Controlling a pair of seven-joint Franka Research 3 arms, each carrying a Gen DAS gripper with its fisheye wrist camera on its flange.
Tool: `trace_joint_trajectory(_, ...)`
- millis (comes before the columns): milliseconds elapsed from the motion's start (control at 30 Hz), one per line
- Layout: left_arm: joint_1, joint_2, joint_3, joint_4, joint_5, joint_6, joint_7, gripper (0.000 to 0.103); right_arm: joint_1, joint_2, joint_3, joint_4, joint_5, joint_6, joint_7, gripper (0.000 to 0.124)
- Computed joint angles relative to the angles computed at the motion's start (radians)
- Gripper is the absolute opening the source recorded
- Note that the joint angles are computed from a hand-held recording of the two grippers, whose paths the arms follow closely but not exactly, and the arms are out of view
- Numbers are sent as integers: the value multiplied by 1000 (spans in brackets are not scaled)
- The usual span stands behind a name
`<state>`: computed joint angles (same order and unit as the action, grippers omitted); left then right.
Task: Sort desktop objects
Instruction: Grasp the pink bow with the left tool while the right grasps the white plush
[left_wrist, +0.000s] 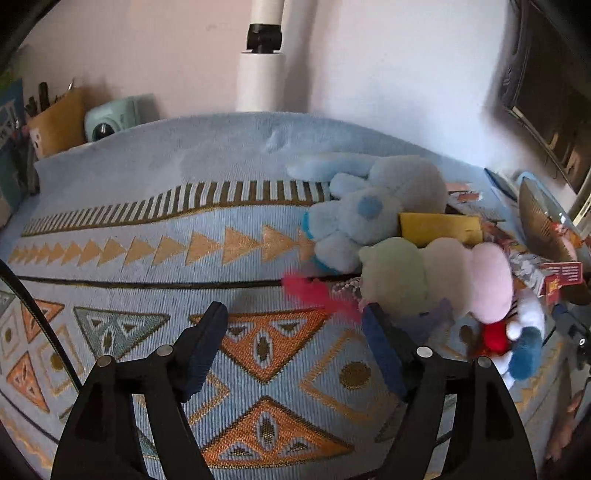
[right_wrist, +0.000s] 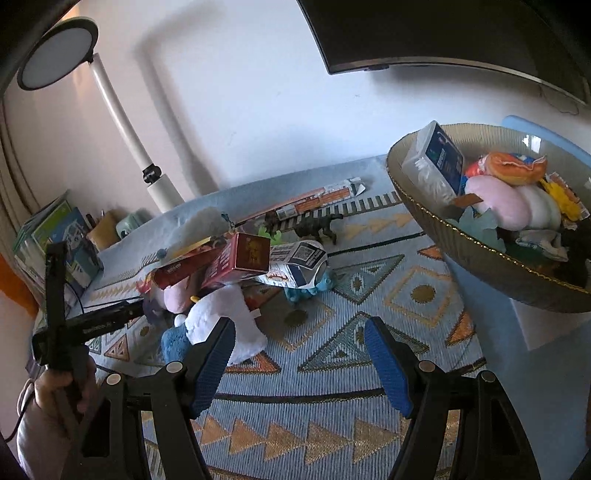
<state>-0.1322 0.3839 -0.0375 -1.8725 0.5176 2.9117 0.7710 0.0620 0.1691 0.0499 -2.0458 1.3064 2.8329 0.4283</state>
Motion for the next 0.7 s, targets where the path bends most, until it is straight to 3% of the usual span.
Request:
trace_joint_trajectory(100, 8, 31, -12, 51, -1, -44, 46, 75, 1, -1, 0, -2, -10, -2, 8, 71)
trace_joint_trajectory(233, 29, 46, -29, 60, -43, -24, 98, 74, 2, 0, 2, -2, -9, -3, 10, 71)
trace_joint_trajectory(267, 11, 44, -13, 59, -27, -33, 90, 72, 1, 1, 1, -2, -10, -4, 15, 71)
trace_joint_trajectory(300, 2, 39, -5, 53, -12, -31, 91, 63, 2, 3, 1, 0, -13, -2, 23, 71)
trace_joint_trajectory(333, 23, 33, -31, 39, -31, -9, 123, 44, 2, 5, 1, 1, -11, 1, 27, 71)
trace_joint_trajectory(367, 42, 22, -56, 17, -74, 13, 162, 39, 0, 5, 1, 2, -9, 2, 29, 71)
trace_joint_trajectory(467, 21, -17, -25, -46, -61, 67, 105, 35, -3, -1, 4, -3, 14, 4, 9, 71)
trace_joint_trajectory(500, 28, -32, -26, -73, -76, 98, 91, 27, -4, -5, 4, -5, 22, -2, 0, 71)
trace_joint_trajectory(633, 131, -74, -118, -174, -195, 243, 124, 18, -9, -33, -10, -23, -4, -99, 17, 71)
trace_joint_trajectory(700, 130, -73, -115, -197, -221, 278, 126, 18, -6, -46, -19, -32, -72, -184, 87, 71)
